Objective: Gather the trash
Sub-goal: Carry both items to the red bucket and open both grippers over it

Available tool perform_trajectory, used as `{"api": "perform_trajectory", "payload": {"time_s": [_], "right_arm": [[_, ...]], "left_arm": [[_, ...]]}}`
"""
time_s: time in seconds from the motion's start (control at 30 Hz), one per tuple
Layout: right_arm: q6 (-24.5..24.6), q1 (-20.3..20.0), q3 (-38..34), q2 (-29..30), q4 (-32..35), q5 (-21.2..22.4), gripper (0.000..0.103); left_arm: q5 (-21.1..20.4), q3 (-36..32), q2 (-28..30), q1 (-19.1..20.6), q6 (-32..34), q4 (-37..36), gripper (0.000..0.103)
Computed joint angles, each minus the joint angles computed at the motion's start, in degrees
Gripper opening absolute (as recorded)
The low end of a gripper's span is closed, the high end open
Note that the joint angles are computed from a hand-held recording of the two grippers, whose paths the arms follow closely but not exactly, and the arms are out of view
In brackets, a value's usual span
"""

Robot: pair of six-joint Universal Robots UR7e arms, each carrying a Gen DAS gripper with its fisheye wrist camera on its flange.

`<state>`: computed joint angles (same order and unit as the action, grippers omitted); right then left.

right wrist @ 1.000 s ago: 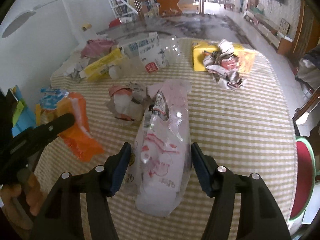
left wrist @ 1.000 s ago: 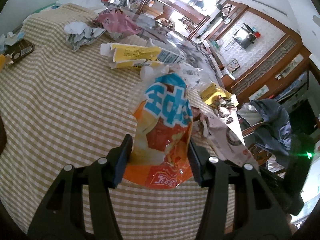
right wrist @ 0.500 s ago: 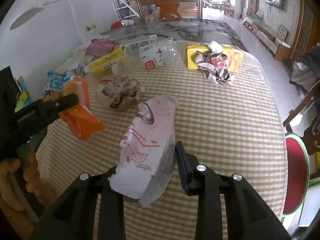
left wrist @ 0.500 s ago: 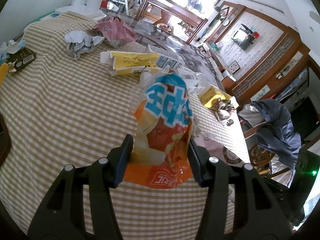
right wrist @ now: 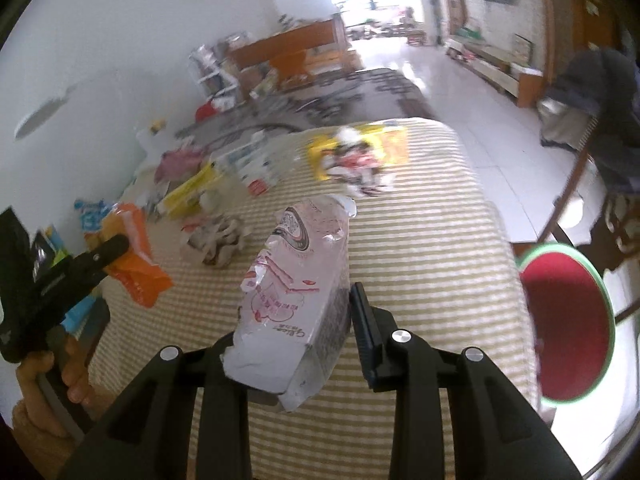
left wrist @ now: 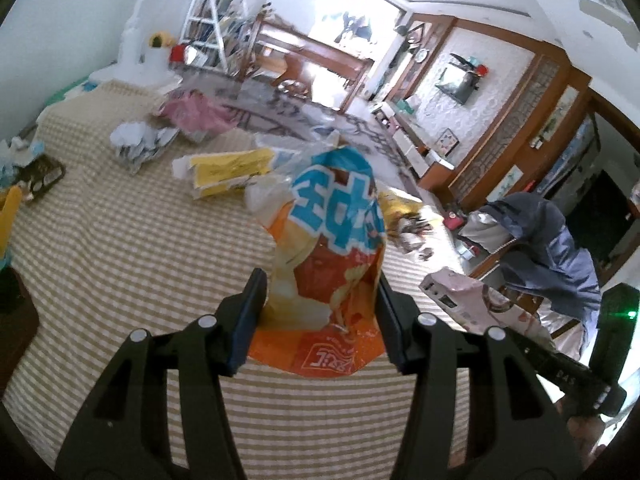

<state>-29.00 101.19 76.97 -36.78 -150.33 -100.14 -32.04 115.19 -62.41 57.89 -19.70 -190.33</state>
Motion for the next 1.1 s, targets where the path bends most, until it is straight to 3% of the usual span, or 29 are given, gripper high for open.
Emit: {"api": "perform_trajectory", "payload": {"time_s": [0.1, 0.33, 0.57, 0.77, 0.97, 1.0, 1.1], "right_arm": [[2.72, -1.90, 0.64, -2.11, -1.21, 1.35, 0.029], [6.88, -5.27, 2.21, -6.19, -6.07, 2.04, 0.029], [11.51, -8.33, 2.72, -7.89, -8.85, 0.14, 0.030], [13.78, -10.39, 3.05, -8.07, -9.63, -1.15, 0.030], [15.05, -11.42, 2.80, -7.46, -11.54, -3.29, 0.030], [15.23, -11.50, 2.75, -7.31, -11.95, -3.87, 0.031], [16.77, -11.69, 3.12, -7.06, -13.93, -6.87, 0.041]], "left_arm": [[-0.87, -1.41, 1.45, -1.37, 1.78, -0.74, 0.051], [-8.47, -8.79, 7.02, -2.06, 3.82, 3.85, 0.051], [-20.31, -19.20, 13.82, -0.08, 5.13, 15.30, 0.051], [-27.18, -28.89, 20.35, 1.20, 5.31, 23.97, 0.051], [-31.16, -37.38, 25.75, 0.92, 8.86, 30.91, 0.051], [-31.62, -39.16, 26.91, 0.74, 9.78, 32.49, 0.052], [-31.52, -42.65, 29.72, 0.24, 11.50, 34.92, 0.073]]}}
